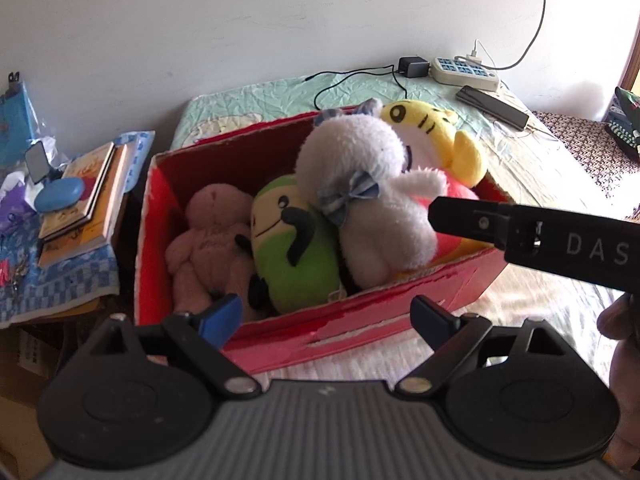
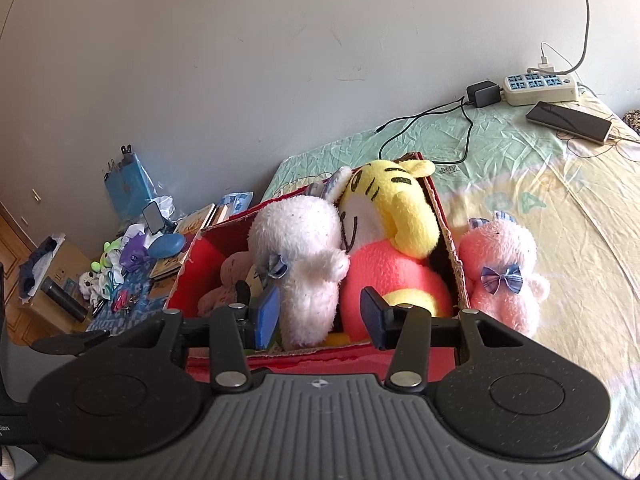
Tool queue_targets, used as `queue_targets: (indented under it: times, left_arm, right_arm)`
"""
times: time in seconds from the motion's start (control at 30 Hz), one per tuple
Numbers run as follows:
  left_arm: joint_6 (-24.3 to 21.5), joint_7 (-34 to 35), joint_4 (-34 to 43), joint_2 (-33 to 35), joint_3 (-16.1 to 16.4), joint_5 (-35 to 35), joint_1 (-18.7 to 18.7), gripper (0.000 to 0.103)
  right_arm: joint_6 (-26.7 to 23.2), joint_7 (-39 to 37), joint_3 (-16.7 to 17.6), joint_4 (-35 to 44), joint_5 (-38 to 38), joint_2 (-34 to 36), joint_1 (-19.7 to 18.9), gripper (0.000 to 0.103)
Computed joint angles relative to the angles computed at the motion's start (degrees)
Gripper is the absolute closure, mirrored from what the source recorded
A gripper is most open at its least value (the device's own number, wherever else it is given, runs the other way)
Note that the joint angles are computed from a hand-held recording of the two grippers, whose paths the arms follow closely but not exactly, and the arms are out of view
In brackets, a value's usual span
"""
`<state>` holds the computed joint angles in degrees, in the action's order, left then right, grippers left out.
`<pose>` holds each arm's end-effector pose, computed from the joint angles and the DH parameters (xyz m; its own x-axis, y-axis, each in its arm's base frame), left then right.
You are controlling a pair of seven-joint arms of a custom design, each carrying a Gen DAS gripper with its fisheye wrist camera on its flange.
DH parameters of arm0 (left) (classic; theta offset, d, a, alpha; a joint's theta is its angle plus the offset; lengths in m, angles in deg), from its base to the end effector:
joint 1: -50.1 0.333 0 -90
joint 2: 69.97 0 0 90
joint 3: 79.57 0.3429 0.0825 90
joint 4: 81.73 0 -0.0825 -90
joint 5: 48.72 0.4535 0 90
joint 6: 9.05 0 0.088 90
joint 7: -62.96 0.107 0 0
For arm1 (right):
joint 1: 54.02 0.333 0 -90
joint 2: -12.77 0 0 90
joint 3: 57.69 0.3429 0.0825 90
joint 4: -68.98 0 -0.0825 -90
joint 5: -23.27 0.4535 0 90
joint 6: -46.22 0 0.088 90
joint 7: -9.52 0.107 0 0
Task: Organize objects
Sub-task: 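Lower the white rabbit into the red box and open the right gripper, then withdraw the open right gripper up from the red box, then move the open right gripper to the bunny plush with blue bow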
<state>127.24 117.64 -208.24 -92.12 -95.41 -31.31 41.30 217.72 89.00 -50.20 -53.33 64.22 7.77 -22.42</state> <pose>0.4872 -0.2385 0.5970 0.0300 -0.9984 -0.0482 -0.8009 0.0048 -0.5988 0.5121 0.3585 0.5404 0.3832 -0.8045 -0.4538 -0.7147 0.0530 -0.6975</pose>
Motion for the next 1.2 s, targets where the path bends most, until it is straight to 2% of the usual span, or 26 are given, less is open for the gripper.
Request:
queue_targets:
  times: [0.23,0.63,0.87,1.2]
  left_arm:
    - [-2.1,-1.7,-0.9,-0.7,0.0,-1.2,-0.3,0.011]
    - [-2.9,-0.4,-0.2,2.0,0.0,-1.9,-1.8,0.011]
    - [-2.9,2.0,0.3,4.0,0.8,-5.1,-3.0,0.011]
    - [-4.5,2.3,1.4,6.9,0.7,-6.1,-3.7,0.011]
  right_arm:
    - [-0.6,6.8,0.5,-2.1,-6.4,-1.5,-0.6,0.055]
    - [-2.6,9.4,-0.8,-3.8,-6.1,-2.7,0.0,0.055]
    - [-4.0,12.1,-0.6,-4.7,-8.4,-3.2,-0.7,0.055]
    - [-6.8,23.5,0.8,-5.5,-19.0,-3.3,-3.6,0.055]
